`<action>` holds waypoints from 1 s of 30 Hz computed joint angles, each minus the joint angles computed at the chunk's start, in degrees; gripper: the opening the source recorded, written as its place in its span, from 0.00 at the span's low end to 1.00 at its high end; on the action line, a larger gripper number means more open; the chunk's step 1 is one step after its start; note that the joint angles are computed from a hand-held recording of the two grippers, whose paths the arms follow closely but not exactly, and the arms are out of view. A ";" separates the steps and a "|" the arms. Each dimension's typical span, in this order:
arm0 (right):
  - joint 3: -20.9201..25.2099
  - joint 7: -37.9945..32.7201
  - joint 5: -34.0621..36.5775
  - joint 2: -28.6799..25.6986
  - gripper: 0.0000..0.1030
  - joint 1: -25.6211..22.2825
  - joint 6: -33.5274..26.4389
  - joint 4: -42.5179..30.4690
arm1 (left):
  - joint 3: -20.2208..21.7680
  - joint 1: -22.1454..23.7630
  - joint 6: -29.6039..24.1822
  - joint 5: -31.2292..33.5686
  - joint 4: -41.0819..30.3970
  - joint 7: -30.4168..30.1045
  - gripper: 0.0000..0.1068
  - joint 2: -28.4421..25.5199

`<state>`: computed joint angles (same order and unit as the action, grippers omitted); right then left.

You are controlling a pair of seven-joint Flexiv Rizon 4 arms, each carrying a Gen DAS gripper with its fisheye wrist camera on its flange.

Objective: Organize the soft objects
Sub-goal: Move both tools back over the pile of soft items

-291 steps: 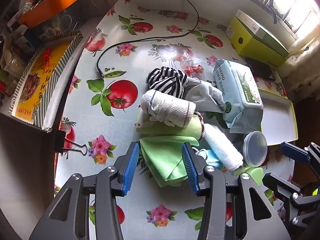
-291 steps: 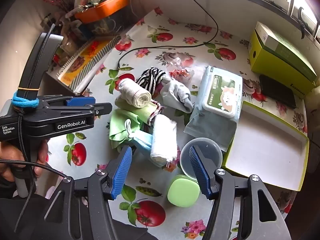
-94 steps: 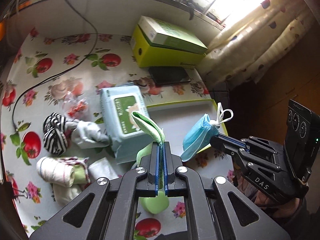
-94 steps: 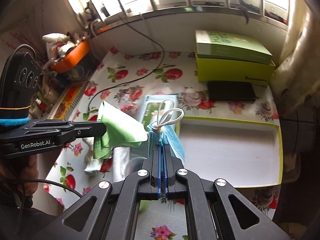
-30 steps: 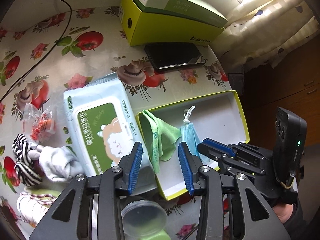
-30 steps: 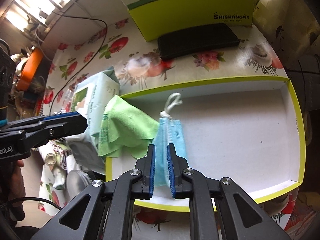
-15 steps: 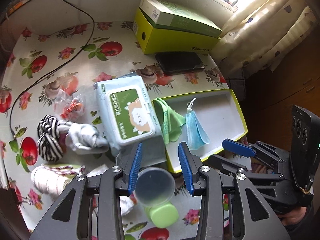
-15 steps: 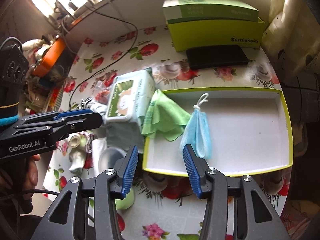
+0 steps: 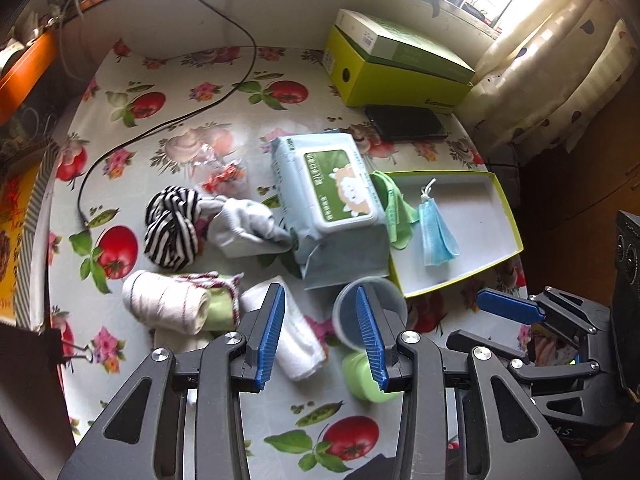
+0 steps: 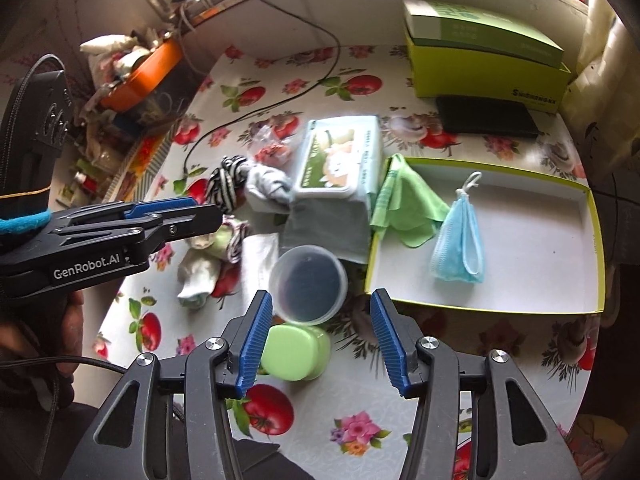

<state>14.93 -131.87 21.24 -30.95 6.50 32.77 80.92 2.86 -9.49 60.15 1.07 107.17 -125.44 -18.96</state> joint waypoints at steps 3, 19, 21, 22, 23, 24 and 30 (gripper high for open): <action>0.40 -0.82 0.17 0.82 0.50 0.13 -0.16 1.11 | 0.53 -0.31 0.43 0.59 1.84 -1.33 0.36 1.47; 0.41 -2.58 -1.37 2.82 0.50 2.78 -0.30 3.61 | 0.56 1.18 2.59 1.73 7.92 -5.62 0.36 5.45; 0.41 -2.63 -1.47 2.85 0.50 2.99 -0.25 3.74 | 0.46 1.39 2.70 1.57 8.27 -5.62 0.36 5.56; 0.44 -2.75 -1.50 2.79 0.50 3.04 -0.37 3.67 | 0.40 1.52 2.71 1.39 8.43 -5.55 0.36 5.59; 0.42 -2.77 -1.54 2.76 0.50 3.09 -0.42 3.66 | 0.34 1.63 2.78 1.22 8.60 -5.45 0.36 5.62; 0.42 -2.73 -1.57 2.74 0.50 3.17 -0.44 3.64 | 0.30 1.74 2.85 1.06 8.74 -5.35 0.36 5.63; 0.48 -2.62 -1.53 2.76 0.50 3.41 -0.02 3.88 | 0.36 2.15 3.04 0.57 9.49 -5.11 0.36 5.72</action>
